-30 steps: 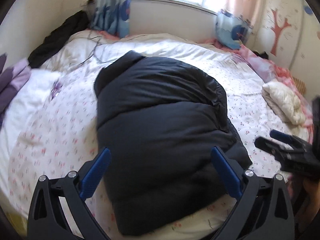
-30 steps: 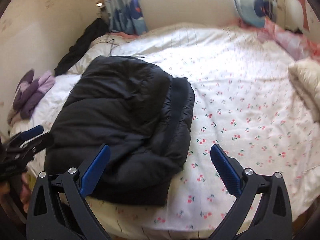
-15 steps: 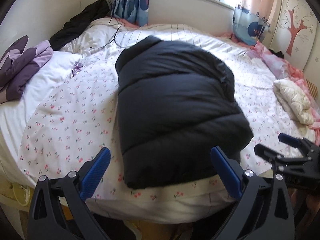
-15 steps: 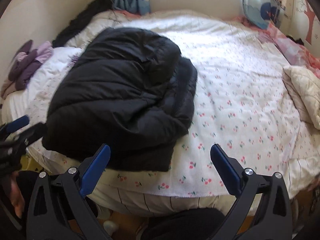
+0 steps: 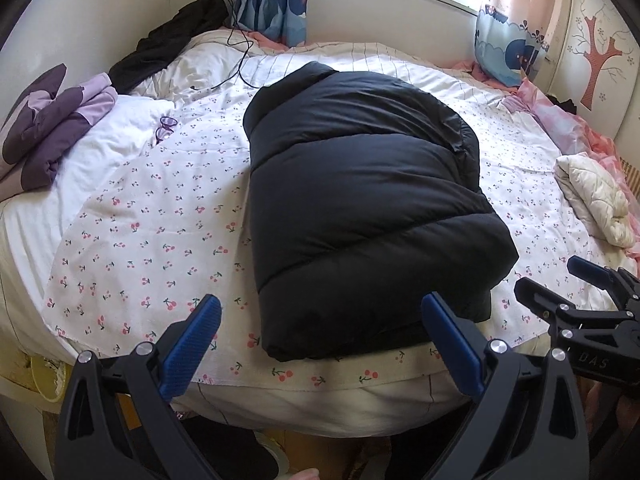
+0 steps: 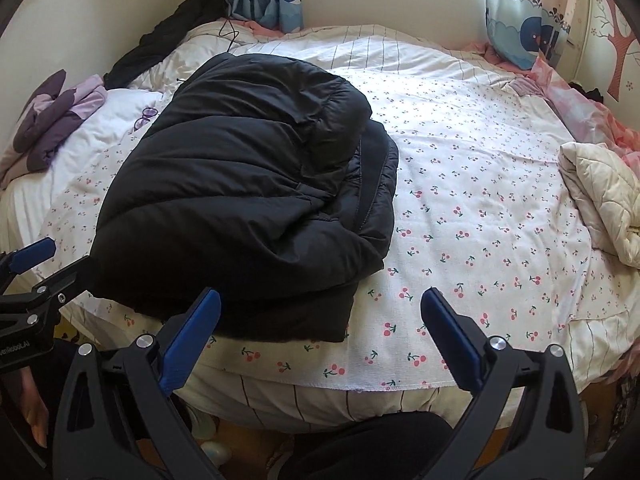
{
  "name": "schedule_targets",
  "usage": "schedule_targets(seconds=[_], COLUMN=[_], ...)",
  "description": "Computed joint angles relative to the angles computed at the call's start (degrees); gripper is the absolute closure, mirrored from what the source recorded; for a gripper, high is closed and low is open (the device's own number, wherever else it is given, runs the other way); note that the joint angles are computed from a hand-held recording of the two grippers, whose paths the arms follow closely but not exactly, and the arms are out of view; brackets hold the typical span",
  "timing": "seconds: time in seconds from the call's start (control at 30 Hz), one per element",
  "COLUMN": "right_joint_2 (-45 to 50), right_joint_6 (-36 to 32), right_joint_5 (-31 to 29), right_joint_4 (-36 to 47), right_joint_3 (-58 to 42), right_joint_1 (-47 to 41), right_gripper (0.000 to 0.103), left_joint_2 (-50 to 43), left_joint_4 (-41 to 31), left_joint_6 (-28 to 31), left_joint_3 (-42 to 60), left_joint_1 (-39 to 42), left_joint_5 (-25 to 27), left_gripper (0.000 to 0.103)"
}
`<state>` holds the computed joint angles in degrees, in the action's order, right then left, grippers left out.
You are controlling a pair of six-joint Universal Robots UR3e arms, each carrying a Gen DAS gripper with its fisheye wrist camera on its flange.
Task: Fold large clothes
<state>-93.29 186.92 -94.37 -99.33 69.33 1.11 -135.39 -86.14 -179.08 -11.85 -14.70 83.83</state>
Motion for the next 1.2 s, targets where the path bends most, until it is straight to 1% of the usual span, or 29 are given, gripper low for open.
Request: schedule_targets(seconds=[0.1, 0.13, 0.2, 0.33, 0.37, 0.4, 0.43, 0.5, 0.53, 0.6, 0.7, 0.8, 1.0, 1.13, 1.2], right_joint_2=[0.20, 0.24, 0.25, 0.17, 0.19, 0.19, 0.17, 0.05, -0.01, -0.02, 0.00, -0.10, -0.36, -0.48, -0.73], right_joint_6=[0.28, 0.38, 0.50, 0.81, 0.84, 0.83, 0.88, 1.03, 1.03, 1.19, 1.28, 1.37, 1.40, 1.48, 1.50], right_joint_5=[-0.07, -0.04, 0.27, 0.20, 0.12, 0.15, 0.10, 0.06, 0.12, -0.14, -0.23, 0.00, -0.03, 0.06, 0.25], right_joint_4=[-0.04, -0.05, 0.04, -0.08, -0.03, 0.06, 0.09, 0.04, 0.12, 0.24, 0.47, 0.66, 0.82, 0.86, 0.89], right_joint_3=[-0.26, -0.32, -0.35, -0.38, -0.49, -0.61, -0.68, -0.56, -0.55, -0.69, -0.96, -0.95, -0.74, -0.65, -0.39], right_joint_1=[0.61, 0.82, 0.96, 1.56, 1.71, 1.79, 1.93, 2.15, 2.20, 2.58, 2.87, 3.14, 3.60, 3.54, 3.41], right_gripper=[0.006, 0.006, 0.006, 0.006, 0.006, 0.006, 0.006, 0.006, 0.006, 0.006, 0.006, 0.006, 0.006, 0.006, 0.006], left_joint_2=[2.40, 2.54, -0.13, 0.26, -0.26, -1.79, -2.24, -0.91, 0.65, 2.21, 2.76, 3.37, 3.32, 3.22, 3.23], left_joint_4=[3.90, 3.70, -0.66, -0.81, -1.52, -3.46, -4.24, -3.67, -2.49, -0.74, -0.48, -0.52, -1.51, -2.94, -2.77], left_joint_6=[-1.00, -1.18, -0.21, 0.16, 0.29, 0.38, 0.49, 0.33, -0.09, -0.22, 0.19, 0.37, 0.52, 0.22, -0.09], left_joint_3=[-5.18, -5.37, -0.04, -0.81, 0.37, 3.74, 4.83, 2.63, -0.16, -3.05, -3.66, -4.50, -3.63, -2.93, -2.95], left_joint_1=[0.03, 0.07, -0.23, -1.17, -1.54, -2.11, -2.17, -1.55, -1.11, -1.07, -1.39, -0.97, -0.98, -0.38, -0.80], left_joint_5=[-0.10, -0.28, -0.09, 1.75, 2.68, 4.16, 4.40, 2.88, 1.81, 2.03, 2.53, 1.08, 0.61, -1.14, 0.25], left_gripper=[0.007, 0.007, 0.007, 0.007, 0.007, 0.007, 0.007, 0.007, 0.007, 0.007, 0.007, 0.007, 0.007, 0.007, 0.007])
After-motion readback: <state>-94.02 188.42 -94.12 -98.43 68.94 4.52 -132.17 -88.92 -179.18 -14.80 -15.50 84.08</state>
